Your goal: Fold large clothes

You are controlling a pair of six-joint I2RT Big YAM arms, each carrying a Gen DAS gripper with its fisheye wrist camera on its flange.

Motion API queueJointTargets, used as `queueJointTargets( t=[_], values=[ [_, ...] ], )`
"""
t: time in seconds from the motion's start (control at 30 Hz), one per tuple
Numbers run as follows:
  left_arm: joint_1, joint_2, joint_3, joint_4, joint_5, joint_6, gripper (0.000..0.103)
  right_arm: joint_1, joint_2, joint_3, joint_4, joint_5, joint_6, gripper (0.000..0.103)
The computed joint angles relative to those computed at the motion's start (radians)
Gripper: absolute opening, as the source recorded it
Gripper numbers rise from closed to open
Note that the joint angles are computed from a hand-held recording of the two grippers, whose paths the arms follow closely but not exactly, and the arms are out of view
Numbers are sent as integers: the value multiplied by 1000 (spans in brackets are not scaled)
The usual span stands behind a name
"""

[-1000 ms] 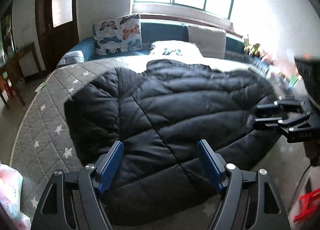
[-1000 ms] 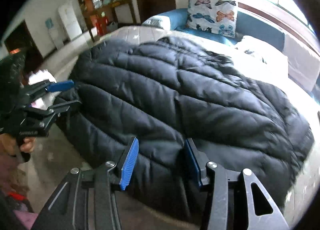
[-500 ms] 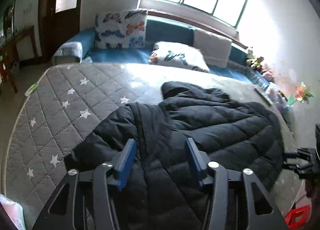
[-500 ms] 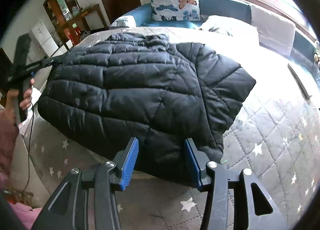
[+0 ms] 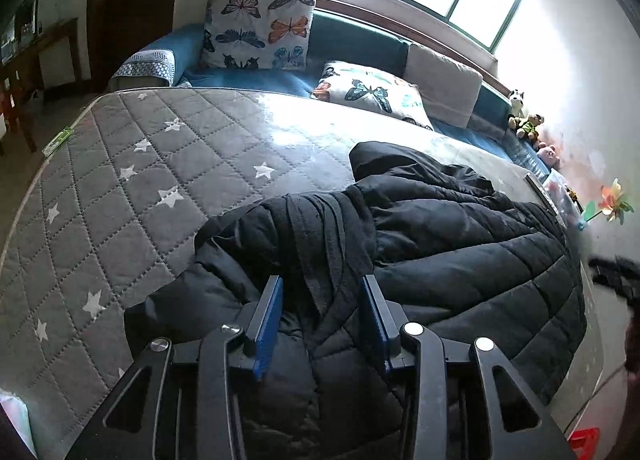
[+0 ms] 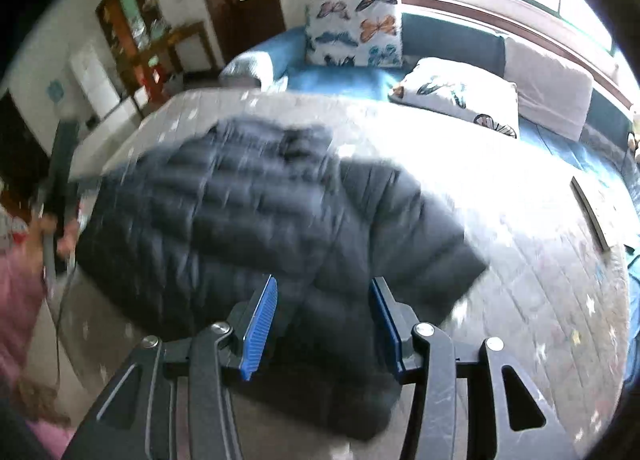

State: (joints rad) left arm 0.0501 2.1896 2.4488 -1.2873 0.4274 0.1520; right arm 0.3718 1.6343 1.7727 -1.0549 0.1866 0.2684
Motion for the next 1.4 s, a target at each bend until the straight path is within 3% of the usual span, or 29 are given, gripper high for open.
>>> queueJointTargets(
  t=[0.17, 0.27, 0.47, 0.53, 0.6, 0.67, 0.73, 0.8, 0.83, 1.1, 1.2, 1.3, 1.4],
  values=[
    [-2, -16, -31, 10, -10, 4, 44, -60, 95, 71, 21, -67, 33, 52],
    [-3, -27, -53, 19, -8, 4, 44, -81, 157, 91, -23, -72, 48, 52],
    [2, -60, -111, 60, 3, 8, 44, -81, 123, 95, -43, -84, 36, 52],
    [6, -77, -129, 70, 11, 8, 44, -84, 63, 43, -17, -106, 59, 59],
    [10, -108, -157, 81, 11, 2, 45, -90, 23, 6, 8, -124, 72, 74],
    [17, -145, -194, 108, 21, -7, 52, -90, -17, -33, 26, -118, 86, 77],
    [30, -207, -267, 172, 33, -33, 77, -94, -68, -92, 46, -134, 114, 81],
    [43, -258, -327, 227, 36, -54, 87, -107, -87, -128, 60, -170, 143, 84],
    [50, -271, -339, 233, 43, -55, 87, -113, -97, -150, 68, -186, 155, 84],
    [120, -270, -367, 137, 152, -129, 87, -171, -108, -273, 165, -352, 241, 88],
    [145, -255, -381, 140, 206, -184, 87, -201, -105, -308, 243, -447, 295, 94],
    [158, -238, -394, 151, 235, -243, 87, -214, -82, -309, 274, -483, 318, 103],
    [164, -221, -392, 154, 243, -269, 87, -223, -58, -304, 305, -532, 343, 103]
  ],
)
